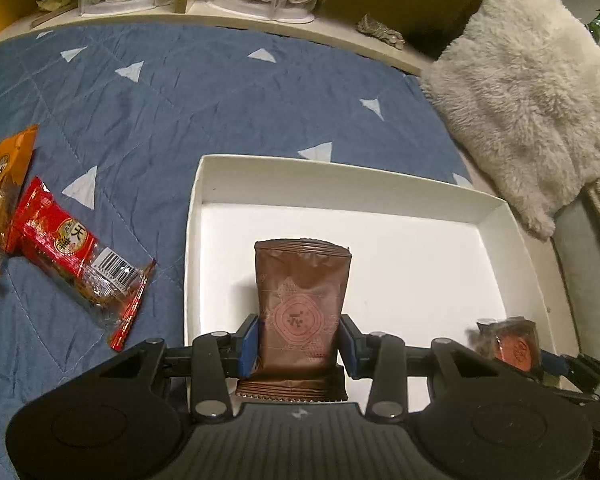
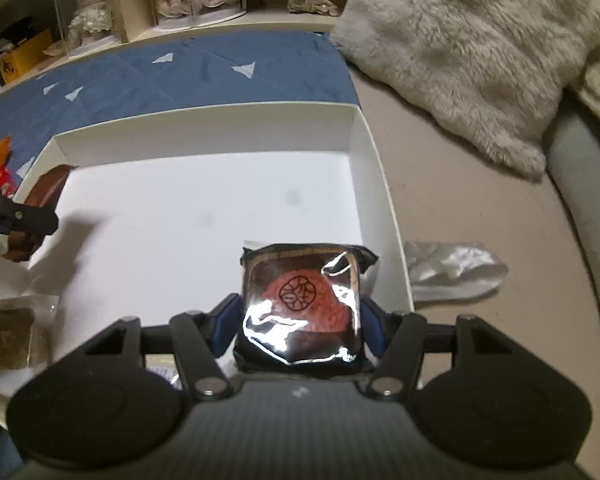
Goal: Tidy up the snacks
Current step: 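Carry both packets into the white tray and open both tools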
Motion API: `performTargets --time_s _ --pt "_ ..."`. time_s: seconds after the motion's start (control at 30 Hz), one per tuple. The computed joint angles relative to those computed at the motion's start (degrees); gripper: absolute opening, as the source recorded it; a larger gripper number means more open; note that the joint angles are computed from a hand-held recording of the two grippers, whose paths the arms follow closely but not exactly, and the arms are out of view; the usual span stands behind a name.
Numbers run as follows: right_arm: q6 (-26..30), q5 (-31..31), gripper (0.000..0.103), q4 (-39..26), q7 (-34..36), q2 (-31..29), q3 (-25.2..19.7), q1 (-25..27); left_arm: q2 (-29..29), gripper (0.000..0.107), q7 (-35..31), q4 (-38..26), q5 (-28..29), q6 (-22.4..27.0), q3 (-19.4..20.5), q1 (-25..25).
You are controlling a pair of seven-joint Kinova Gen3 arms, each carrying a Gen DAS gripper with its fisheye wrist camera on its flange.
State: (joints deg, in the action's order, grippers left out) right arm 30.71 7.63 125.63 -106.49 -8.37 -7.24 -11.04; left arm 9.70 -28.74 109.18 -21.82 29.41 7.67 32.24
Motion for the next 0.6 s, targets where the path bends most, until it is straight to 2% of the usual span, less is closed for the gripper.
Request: performTargets --time_s 0.07,0.27,0.43,0.6 --pt "-0.3 -2.9 0.067 0.5 3.2 -0.4 1.6 -0.5 0.1 0.043 1.3 0.6 -0.8 -0.7 -0.5 0.3" --pt "1.8 -4.3 0.068 0.3 5.5 -1.5 1.6 -0.4 -0.2 0.043 4.5 1.7 -1.7 -0.4 -0.9 0.8" --pt "6.1 0.7 0.069 -1.5 -0.2 -1.3 -2.1 0.2 -0.9 0.043 6.2 1.4 -2.4 1.8 -0.1 0.9" --pt "7.6 2.5 0.075 -1.7 -3.5 -2.6 -2.3 -0.2 -1.3 0.044 7.5 0.1 -2.9 5.1 1.1 1.2"
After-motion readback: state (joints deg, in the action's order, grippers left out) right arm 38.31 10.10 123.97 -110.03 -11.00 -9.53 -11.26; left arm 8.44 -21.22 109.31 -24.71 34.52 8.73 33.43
